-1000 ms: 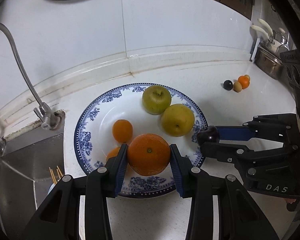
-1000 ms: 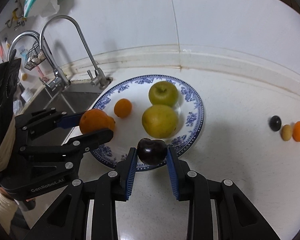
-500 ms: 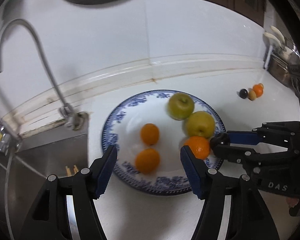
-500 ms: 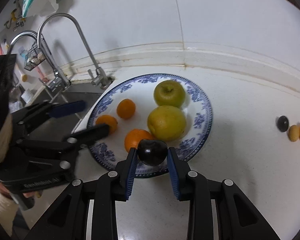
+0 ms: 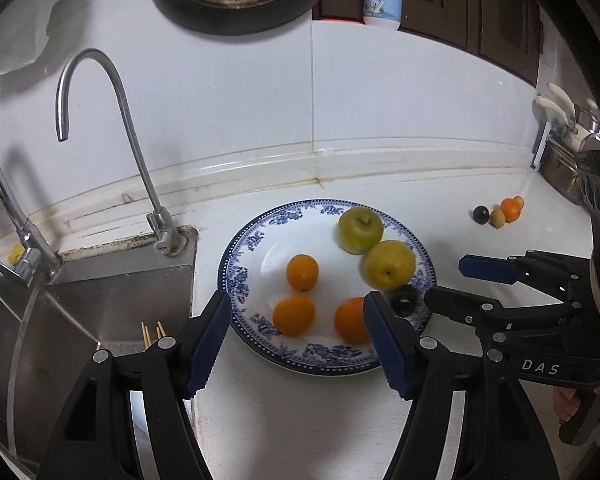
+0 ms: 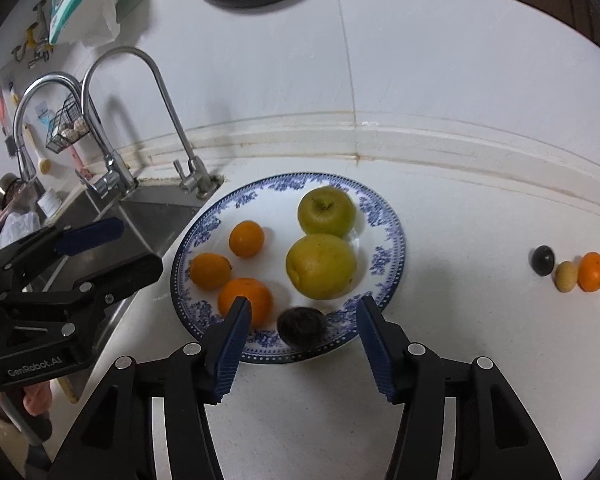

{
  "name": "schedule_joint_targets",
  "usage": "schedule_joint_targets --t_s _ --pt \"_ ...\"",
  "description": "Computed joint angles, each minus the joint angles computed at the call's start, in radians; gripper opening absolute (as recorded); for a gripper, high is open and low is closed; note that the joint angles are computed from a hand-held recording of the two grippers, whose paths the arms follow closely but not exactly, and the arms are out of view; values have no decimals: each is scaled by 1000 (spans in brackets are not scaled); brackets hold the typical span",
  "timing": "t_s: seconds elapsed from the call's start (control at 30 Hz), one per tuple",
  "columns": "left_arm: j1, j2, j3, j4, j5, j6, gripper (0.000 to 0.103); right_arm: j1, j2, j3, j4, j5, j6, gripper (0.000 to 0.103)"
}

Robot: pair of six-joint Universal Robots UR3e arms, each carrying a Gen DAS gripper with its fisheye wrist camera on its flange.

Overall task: Organize fruits
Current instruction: 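Lower both fruits onto the plate and open both tools, then move both open tools back toward the remaining loose fruits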

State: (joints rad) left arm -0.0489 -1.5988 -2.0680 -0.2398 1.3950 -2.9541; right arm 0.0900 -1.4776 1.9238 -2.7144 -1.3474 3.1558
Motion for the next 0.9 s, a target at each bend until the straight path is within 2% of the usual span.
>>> schedule_joint_targets --t_s 0.2,0.5,0.57,0.7,0.9 --pt "-51 34 1 -15 26 -46 67 -35 -97 60 5 21 -15 55" --pt "-181 31 43 20 76 -121 71 -165 -332 173 69 51 -65 56" --pt "-221 12 69 30 100 -135 72 -213 -398 199 96 62 -92 60" --pt "-303 -34 133 41 133 -163 72 -312 -509 237 147 101 -140 60" --pt "-414 -129 256 39 190 -202 72 -547 -690 278 294 232 -264 60"
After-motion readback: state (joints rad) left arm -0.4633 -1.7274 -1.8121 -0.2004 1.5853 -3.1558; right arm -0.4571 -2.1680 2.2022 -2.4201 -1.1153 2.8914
